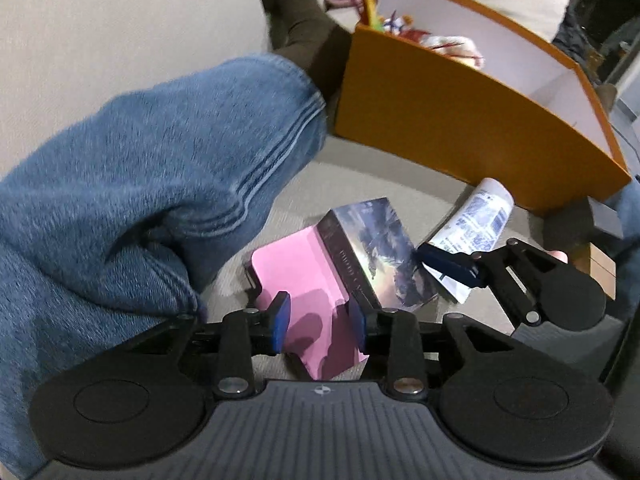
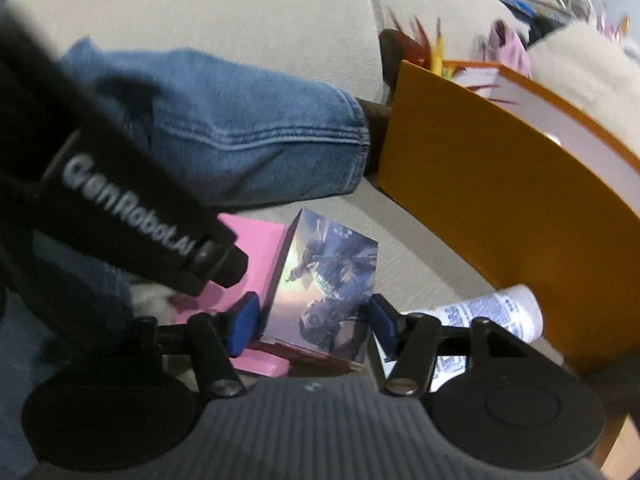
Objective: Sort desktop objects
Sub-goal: 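Move both tools down to the pink card holder and grey photo card box, then grasp the grey PHOTO CARD box with the right tool while the left tool grasps the pink card holder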
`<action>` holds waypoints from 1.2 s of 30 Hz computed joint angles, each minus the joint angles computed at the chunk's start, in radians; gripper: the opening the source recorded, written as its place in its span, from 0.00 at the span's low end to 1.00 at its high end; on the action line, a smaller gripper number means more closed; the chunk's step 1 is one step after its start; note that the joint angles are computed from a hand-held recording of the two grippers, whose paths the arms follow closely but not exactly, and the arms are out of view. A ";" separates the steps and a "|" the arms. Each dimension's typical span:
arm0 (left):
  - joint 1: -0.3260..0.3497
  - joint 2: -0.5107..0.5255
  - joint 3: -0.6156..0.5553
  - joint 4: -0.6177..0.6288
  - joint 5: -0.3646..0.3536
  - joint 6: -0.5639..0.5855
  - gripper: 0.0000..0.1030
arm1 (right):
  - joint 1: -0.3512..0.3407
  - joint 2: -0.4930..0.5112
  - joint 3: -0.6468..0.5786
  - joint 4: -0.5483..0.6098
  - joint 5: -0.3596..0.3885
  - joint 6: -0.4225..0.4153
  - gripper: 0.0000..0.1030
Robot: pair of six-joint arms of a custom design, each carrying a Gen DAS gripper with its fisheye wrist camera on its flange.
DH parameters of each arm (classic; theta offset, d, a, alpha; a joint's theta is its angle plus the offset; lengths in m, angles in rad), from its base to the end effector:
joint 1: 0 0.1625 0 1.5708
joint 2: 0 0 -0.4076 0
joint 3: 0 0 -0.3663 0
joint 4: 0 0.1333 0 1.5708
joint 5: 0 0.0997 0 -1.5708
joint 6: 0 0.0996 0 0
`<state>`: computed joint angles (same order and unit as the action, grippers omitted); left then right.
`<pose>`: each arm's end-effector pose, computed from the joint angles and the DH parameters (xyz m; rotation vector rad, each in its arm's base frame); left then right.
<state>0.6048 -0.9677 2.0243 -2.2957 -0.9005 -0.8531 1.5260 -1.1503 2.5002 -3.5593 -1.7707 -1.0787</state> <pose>-0.2840 -0.4336 0.0730 0.2803 2.4334 -0.4208 0.0962 -0.3896 0.1582 1.1992 -2.2823 0.5833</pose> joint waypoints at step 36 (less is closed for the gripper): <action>0.021 0.108 -0.078 0.133 0.013 -0.232 0.69 | -0.169 -0.298 -0.069 0.439 0.250 0.229 0.25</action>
